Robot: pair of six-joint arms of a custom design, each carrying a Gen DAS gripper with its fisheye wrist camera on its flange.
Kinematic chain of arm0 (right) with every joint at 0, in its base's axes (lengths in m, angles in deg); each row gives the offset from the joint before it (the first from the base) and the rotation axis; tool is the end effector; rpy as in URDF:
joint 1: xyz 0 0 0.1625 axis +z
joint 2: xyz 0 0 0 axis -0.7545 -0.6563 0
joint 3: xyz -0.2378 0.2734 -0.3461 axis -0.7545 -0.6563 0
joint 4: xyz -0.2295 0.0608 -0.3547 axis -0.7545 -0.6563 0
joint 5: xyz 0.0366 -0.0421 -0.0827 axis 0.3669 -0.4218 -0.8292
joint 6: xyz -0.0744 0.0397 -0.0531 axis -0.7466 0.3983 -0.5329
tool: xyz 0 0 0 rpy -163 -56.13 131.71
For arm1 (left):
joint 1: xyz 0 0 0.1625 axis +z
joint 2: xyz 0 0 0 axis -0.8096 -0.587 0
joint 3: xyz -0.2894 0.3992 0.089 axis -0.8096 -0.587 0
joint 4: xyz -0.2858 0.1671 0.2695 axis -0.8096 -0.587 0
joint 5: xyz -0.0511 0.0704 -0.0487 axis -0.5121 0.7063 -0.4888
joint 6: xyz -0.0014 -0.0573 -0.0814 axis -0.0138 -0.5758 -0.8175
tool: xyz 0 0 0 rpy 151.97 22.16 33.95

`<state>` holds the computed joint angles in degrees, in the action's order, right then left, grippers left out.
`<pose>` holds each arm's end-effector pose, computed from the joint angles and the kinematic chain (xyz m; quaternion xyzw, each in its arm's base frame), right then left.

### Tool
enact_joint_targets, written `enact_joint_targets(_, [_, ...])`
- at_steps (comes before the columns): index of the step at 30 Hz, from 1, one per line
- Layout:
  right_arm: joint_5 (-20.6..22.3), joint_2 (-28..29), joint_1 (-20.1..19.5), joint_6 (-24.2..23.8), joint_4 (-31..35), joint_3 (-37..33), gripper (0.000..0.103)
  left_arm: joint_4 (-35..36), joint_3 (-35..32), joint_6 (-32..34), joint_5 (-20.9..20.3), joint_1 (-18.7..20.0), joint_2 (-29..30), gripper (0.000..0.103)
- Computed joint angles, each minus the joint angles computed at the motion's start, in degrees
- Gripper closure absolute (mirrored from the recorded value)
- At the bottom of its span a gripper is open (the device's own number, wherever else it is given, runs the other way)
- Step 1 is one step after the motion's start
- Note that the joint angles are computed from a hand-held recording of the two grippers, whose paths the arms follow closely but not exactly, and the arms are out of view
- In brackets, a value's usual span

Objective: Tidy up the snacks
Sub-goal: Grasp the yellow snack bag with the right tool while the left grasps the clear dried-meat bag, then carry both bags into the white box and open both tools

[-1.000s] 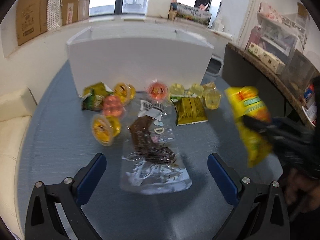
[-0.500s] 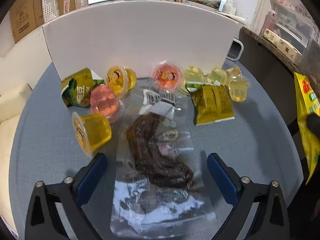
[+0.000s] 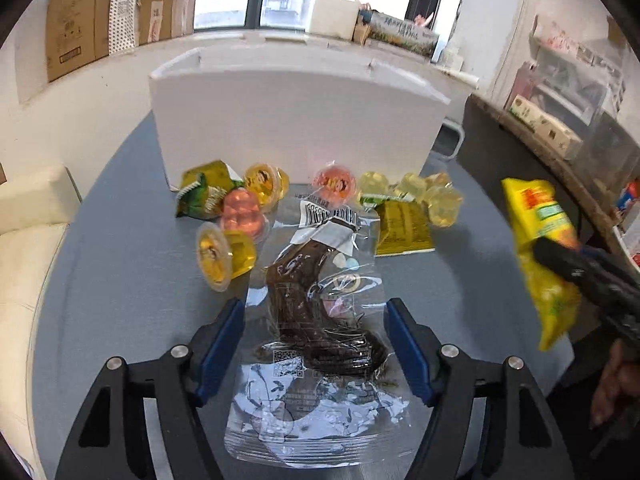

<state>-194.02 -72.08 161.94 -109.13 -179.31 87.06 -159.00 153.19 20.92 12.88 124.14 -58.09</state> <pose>0.3359 -0.5852 0.0072 0.2398 -0.8759 0.3393 0.2454 -0.0126 -0.5867 0.2906 0.1689 0.9029 -0.3035 0.2531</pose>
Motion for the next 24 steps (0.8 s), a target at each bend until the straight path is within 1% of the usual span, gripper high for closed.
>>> enact_joint_targets(4, [0.3, 0.2, 0.5, -0.6, 0.2, -0.4, 0.065, -4.8, 1.7, 2.0, 0.7, -2.0, -3.1, 0.027])
enact_joint_targets(6, [0.4, 0.4, 0.8, -0.9, 0.5, -1.1, 0.065, -6.1, 1.2, 2.7, 0.7, -2.8, -4.1, 0.027])
enact_joint_targets(9, [1.0, 0.9, 1.5, -2.2, 1.9, -3.5, 0.065, -6.6, -1.4, 4.1, -0.2, -3.3, -4.0, 0.027])
enact_joint_targets(12, [2.1, 1.6, 2.1, -3.8, 4.3, -8.1, 0.065, -6.3, -6.4, 5.9, -1.4, -3.0, -2.1, 0.027])
enact_joint_targets(14, [3.2, 2.3, 2.3, -4.2, 6.9, -12.3, 0.065, -5.6, -10.2, 7.0, -1.9, -2.6, -0.4, 0.027])
enact_joint_targets(16, [2.8, 4.0, 2.6, -5.5, 8.9, -17.4, 0.065, -2.5, -14.9, 6.0, -3.9, -1.6, 1.1, 0.027])
enact_joint_targets(17, [1.9, 5.2, 2.7, -5.2, 11.6, -21.5, 0.065, -0.3, -17.9, 4.7, -4.8, -1.0, 2.1, 0.027])
enact_joint_targets(18, [2.1, 5.8, 2.7, -4.4, 13.3, -23.6, 0.065, 0.7, -20.2, 4.7, -4.2, -0.9, 3.1, 0.027])
enact_joint_targets(19, [2.7, 6.6, 2.5, -3.2, 16.1, -26.4, 0.065, 0.7, -22.6, 5.9, -3.8, -0.7, 4.5, 0.027])
enact_joint_targets(20, [2.7, 7.7, 2.3, -3.0, 19.0, -30.0, 0.065, 1.0, -25.0, 6.9, -3.9, -0.3, 5.8, 0.027])
enact_joint_targets(22, [2.5, 10.4, 1.9, -4.0, 23.4, -36.9, 0.065, 5.0, -30.7, 6.3, -4.9, 0.9, 8.3, 0.027])
enact_joint_targets(23, [2.9, 11.6, 1.6, -4.5, 25.5, -39.8, 0.065, 6.0, -32.5, 6.3, -5.1, 1.3, 9.3, 0.026])
enact_joint_targets(24, [2.5, 12.7, 1.4, -5.1, 27.0, -42.4, 0.065, 7.0, -34.3, 6.5, -5.1, 1.8, 10.3, 0.026])
